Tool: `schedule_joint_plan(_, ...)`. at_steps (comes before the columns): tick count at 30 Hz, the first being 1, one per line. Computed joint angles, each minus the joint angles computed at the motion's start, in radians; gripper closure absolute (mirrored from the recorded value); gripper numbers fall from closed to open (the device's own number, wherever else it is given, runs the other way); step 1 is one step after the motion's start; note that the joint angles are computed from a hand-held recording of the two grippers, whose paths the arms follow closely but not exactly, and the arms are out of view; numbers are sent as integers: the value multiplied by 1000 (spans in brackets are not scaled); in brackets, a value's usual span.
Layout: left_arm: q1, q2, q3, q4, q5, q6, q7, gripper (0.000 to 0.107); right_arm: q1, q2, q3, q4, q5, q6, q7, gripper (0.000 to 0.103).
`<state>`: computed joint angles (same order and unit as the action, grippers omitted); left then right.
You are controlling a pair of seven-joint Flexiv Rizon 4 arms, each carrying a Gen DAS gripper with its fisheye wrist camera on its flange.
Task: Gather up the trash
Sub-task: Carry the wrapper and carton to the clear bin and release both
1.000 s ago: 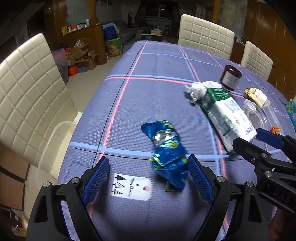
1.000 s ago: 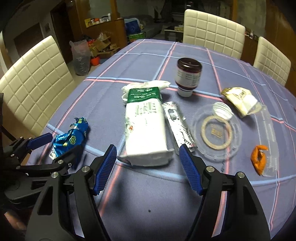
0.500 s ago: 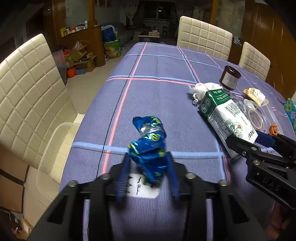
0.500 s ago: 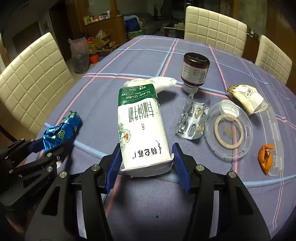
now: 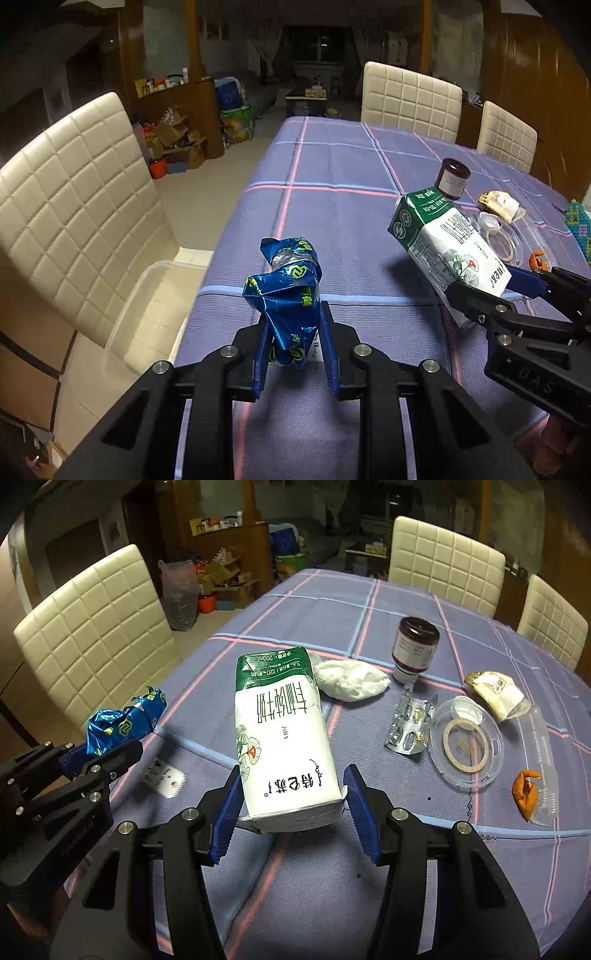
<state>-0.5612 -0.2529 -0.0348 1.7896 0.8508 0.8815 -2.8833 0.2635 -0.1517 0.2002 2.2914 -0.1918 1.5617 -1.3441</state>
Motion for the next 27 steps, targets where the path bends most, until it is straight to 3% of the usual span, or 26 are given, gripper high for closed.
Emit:
schedule_joint_plan(17,20,83,-40,61,54,-37,-69,83,53,59,-51,69,-172,42,127,46)
schedule_joint_plan(27,39,96,-52,79,52,-30,-79,83,50,56,-38,63,-191,32,129,46)
